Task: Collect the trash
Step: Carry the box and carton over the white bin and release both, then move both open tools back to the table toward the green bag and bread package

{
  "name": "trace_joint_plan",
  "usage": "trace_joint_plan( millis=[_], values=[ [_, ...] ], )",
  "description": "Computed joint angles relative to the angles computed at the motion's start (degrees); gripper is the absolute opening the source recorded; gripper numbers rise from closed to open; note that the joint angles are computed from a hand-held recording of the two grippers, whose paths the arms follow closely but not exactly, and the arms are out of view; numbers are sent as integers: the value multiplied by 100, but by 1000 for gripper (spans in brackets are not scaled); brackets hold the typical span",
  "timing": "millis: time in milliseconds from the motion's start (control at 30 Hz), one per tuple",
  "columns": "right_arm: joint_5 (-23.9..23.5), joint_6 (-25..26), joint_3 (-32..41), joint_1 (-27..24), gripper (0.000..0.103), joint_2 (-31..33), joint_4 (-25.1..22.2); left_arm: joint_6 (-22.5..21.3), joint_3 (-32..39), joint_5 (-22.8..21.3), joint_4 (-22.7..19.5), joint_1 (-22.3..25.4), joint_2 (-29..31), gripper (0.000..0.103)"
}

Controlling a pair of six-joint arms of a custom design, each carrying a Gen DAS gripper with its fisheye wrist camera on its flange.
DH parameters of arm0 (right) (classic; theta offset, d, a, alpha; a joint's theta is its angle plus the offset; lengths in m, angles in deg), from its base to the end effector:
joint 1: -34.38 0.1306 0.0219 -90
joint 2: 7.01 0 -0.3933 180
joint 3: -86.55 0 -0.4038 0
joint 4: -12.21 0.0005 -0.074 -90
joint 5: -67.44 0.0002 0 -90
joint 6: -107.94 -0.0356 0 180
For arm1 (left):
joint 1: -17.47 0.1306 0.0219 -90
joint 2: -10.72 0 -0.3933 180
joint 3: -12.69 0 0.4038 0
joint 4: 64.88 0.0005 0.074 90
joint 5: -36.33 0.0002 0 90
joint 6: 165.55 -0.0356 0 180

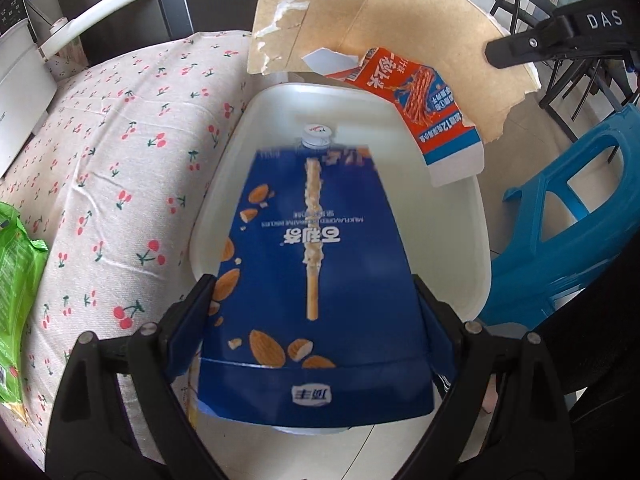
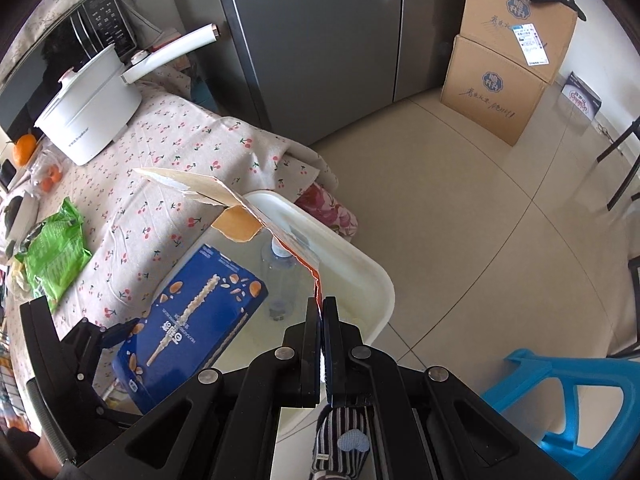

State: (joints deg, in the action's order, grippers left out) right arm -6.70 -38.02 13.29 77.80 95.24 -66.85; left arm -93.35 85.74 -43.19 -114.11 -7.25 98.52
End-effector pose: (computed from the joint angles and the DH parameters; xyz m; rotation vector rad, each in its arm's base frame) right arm 0.3967 0.3613 0.4422 0.3529 2.7358 0.0364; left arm 0.4012 -0.1924 0.3228 1.0269 2.4823 -0.2833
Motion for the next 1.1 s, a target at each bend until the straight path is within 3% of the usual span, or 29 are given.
trace_joint_plan(
  millis=[267, 733, 767, 900, 1100],
  values=[
    [-114, -10, -72, -37, 2, -8, 28, 44, 46, 115, -5, 146, -169, 96],
    [-846, 218, 121, -18, 4, 421, 34, 270, -7, 92, -232, 788, -583, 97],
    [-916, 143, 88, -34, 7, 407, 70, 301, -14, 113, -238, 827, -607, 97],
    [-866, 14, 31, -29, 38, 312, 219, 477, -32, 154, -283, 967, -743, 97],
    [-667, 322, 392, 45, 57, 440, 458, 541, -51, -318, -454, 1222, -1140, 97]
  ],
)
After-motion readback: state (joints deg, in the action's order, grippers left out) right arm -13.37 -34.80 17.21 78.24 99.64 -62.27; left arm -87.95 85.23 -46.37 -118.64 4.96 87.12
